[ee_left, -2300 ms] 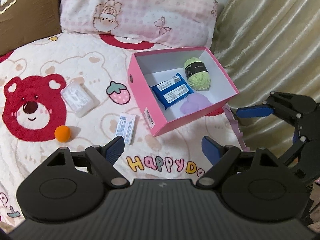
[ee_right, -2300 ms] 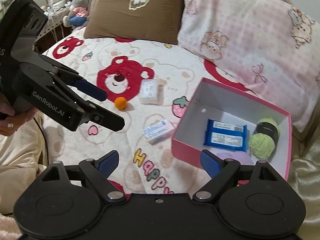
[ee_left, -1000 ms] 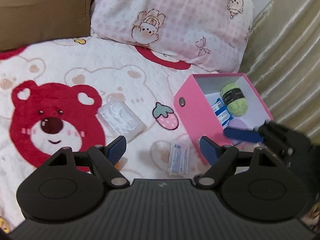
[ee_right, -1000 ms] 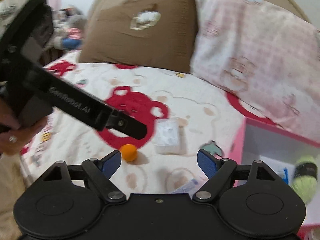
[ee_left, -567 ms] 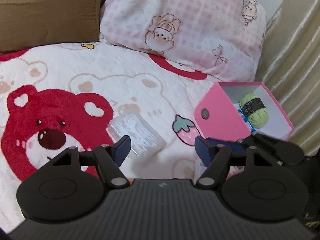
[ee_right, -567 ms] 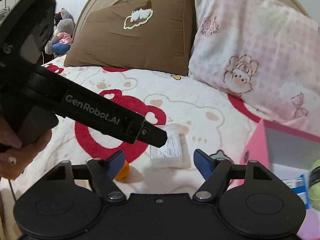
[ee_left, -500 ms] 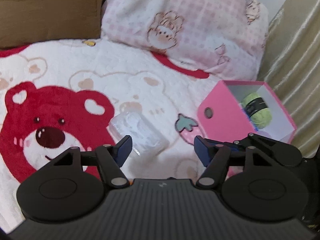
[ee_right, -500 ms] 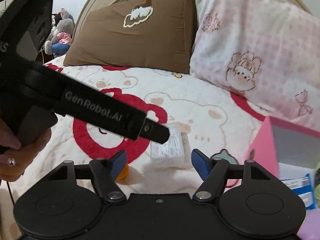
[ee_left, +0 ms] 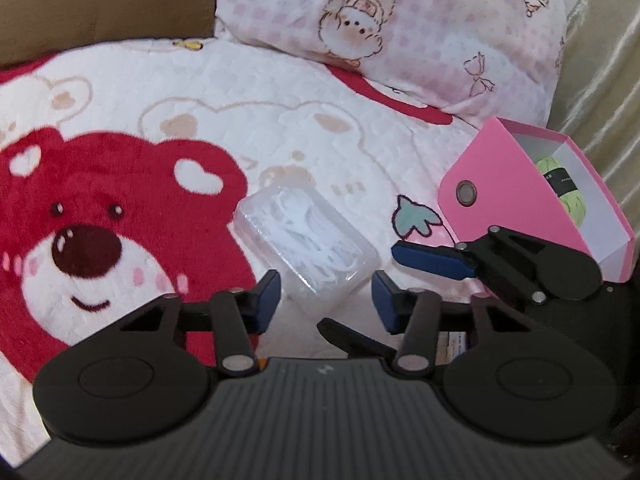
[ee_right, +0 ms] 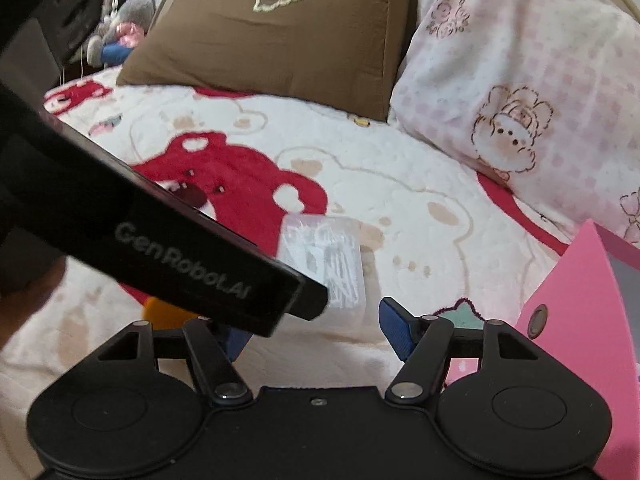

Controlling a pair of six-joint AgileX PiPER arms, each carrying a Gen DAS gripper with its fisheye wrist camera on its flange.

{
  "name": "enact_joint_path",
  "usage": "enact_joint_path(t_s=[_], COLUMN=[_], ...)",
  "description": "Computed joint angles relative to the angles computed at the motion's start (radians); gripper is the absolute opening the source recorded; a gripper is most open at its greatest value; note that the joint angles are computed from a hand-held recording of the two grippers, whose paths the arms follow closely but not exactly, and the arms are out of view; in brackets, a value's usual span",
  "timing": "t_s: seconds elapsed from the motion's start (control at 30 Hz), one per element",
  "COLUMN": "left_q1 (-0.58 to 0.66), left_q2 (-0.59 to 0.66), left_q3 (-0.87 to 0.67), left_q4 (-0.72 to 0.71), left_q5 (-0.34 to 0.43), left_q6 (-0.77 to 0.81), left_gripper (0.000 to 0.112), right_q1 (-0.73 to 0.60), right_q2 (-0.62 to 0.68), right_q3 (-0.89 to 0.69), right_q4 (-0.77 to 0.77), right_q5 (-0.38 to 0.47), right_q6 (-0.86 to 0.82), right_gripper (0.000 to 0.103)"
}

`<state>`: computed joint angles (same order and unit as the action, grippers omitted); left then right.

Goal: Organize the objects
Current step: 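Close the left tool on the clear floss-pick case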

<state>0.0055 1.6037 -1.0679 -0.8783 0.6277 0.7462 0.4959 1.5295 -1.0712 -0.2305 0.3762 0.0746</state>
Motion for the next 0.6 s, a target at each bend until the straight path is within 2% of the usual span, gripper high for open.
enact_joint_path(t_s=[0.07, 0.2, 0.4, 0.5, 0.6], left_q1=[0.022, 0.047, 0.049, 0.048, 0.057], left_q2=[0.015, 0.035, 0.041, 0.041, 0.048], left_q3=[0.014, 0.037, 0.049, 0.048, 0.038], left_q4=[-0.074, -0.169, -0.203, -0.205, -0.207], left_q5=[0.013, 0.028, 0.020, 0.018, 0.043], left_q6=[0.061, 0.143, 0.176, 0.176, 0.165], left_gripper=[0.038, 0.034, 0.032, 0.032, 0.032], right_q1=[-0.002, -0.004, -0.015, -0.024, -0.025], right_q2=[0.020, 0.055, 0.094, 0.104, 0.098], right_q3=[-0.012, -0.031, -0.053, -0.066, -0.059], right_q4=[0.005, -0.014, 0.018, 0.085, 0.086], right_q5=[0.002, 0.005, -0.008, -0.003, -0.007], right_q6=[-0.013, 0.009, -0.007, -0.068, -0.056], right_gripper=[0.070, 0.071, 0.071, 0.070, 0.066])
